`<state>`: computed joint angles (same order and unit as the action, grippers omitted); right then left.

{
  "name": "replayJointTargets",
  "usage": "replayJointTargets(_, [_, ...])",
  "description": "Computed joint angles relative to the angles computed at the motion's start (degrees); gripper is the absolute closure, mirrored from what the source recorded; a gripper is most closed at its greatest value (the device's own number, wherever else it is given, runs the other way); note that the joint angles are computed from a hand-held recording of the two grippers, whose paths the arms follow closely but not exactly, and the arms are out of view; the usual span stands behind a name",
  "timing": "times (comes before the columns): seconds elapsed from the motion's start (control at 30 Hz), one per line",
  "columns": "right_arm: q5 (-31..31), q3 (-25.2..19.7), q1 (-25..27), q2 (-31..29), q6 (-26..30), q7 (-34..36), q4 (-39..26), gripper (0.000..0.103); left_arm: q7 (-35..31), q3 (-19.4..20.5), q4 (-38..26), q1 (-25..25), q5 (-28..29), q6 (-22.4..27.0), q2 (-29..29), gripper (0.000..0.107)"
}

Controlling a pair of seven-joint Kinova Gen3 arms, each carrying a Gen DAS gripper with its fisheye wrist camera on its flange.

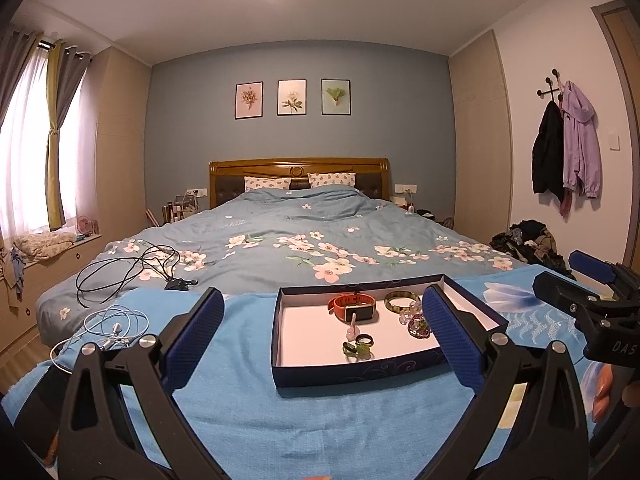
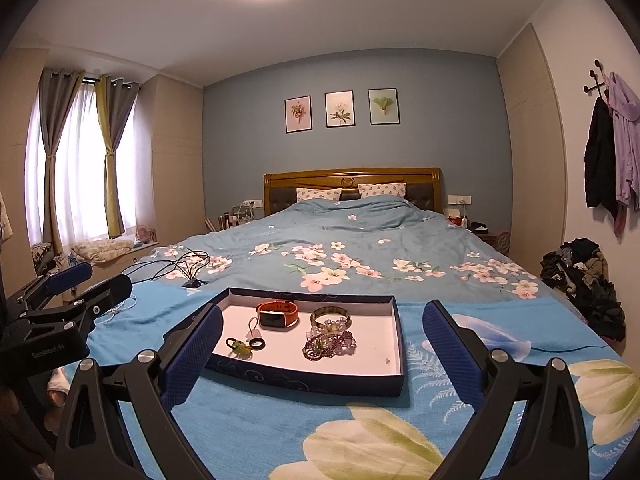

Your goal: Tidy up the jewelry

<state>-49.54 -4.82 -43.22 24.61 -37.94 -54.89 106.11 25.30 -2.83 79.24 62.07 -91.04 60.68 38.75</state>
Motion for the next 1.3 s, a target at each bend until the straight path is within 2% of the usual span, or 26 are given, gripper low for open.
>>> replayJointTargets(1.3, [-0.20, 0.31, 0.14, -0.10, 1.26, -0.39, -0.35, 0.006, 1.11, 0.03, 0.46, -0.36, -1.23, 0.03, 0.52, 0.010])
